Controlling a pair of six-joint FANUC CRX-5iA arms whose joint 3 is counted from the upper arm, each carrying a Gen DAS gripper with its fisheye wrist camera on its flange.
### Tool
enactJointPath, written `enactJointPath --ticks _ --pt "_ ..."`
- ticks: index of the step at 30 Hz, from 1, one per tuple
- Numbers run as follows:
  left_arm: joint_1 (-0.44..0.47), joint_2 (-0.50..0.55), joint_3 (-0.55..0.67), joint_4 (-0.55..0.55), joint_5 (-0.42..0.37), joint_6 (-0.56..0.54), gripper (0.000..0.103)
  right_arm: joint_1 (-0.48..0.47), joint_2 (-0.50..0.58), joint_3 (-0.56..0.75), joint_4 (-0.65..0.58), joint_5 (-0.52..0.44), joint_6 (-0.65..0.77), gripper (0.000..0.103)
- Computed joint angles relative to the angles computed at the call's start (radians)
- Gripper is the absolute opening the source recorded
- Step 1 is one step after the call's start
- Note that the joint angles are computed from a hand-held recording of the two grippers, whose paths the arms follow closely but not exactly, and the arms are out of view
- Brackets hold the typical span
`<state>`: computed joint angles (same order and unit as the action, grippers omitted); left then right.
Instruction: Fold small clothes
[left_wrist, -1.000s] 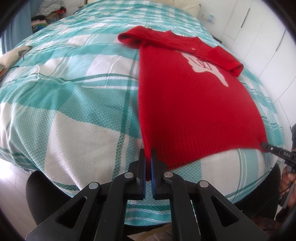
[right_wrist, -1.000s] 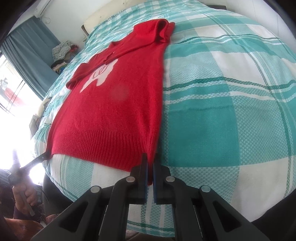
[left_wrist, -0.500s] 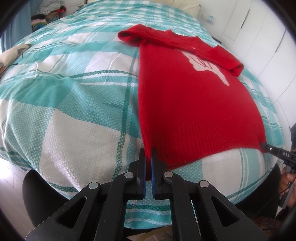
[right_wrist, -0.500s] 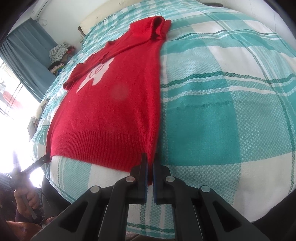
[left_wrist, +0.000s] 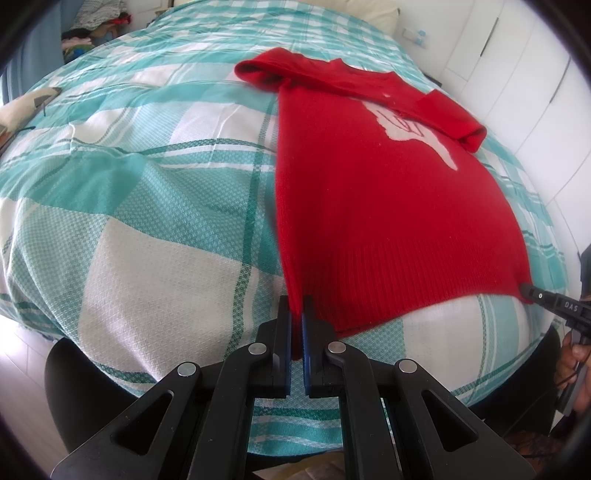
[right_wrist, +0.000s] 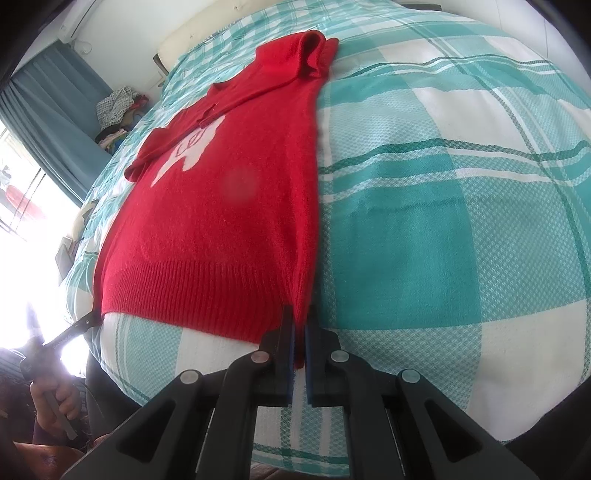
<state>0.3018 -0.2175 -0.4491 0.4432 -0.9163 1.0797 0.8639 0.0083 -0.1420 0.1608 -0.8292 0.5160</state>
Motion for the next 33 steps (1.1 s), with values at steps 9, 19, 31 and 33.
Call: enactJointPath --ticks 9,19,31,33 --pt "0.000 0.001 0.001 0.000 -0.001 0.001 0.003 0.000 -0.003 -0.003 -0.002 0.002 -0.002 0.004" --pt "0.000 0.002 0.001 -0.001 0.000 0.000 0.003 -0.003 -0.003 -0.002 -0.012 0.002 0.005 0.004" --pt "0.000 0.003 0.002 -0.001 0.000 0.001 0.003 -0.002 -0.003 -0.004 -0.011 0.003 0.001 0.004" --pt "0.000 0.003 0.002 -0.001 0.000 0.002 0.003 0.000 -0.003 -0.004 -0.010 0.004 -0.001 0.004"
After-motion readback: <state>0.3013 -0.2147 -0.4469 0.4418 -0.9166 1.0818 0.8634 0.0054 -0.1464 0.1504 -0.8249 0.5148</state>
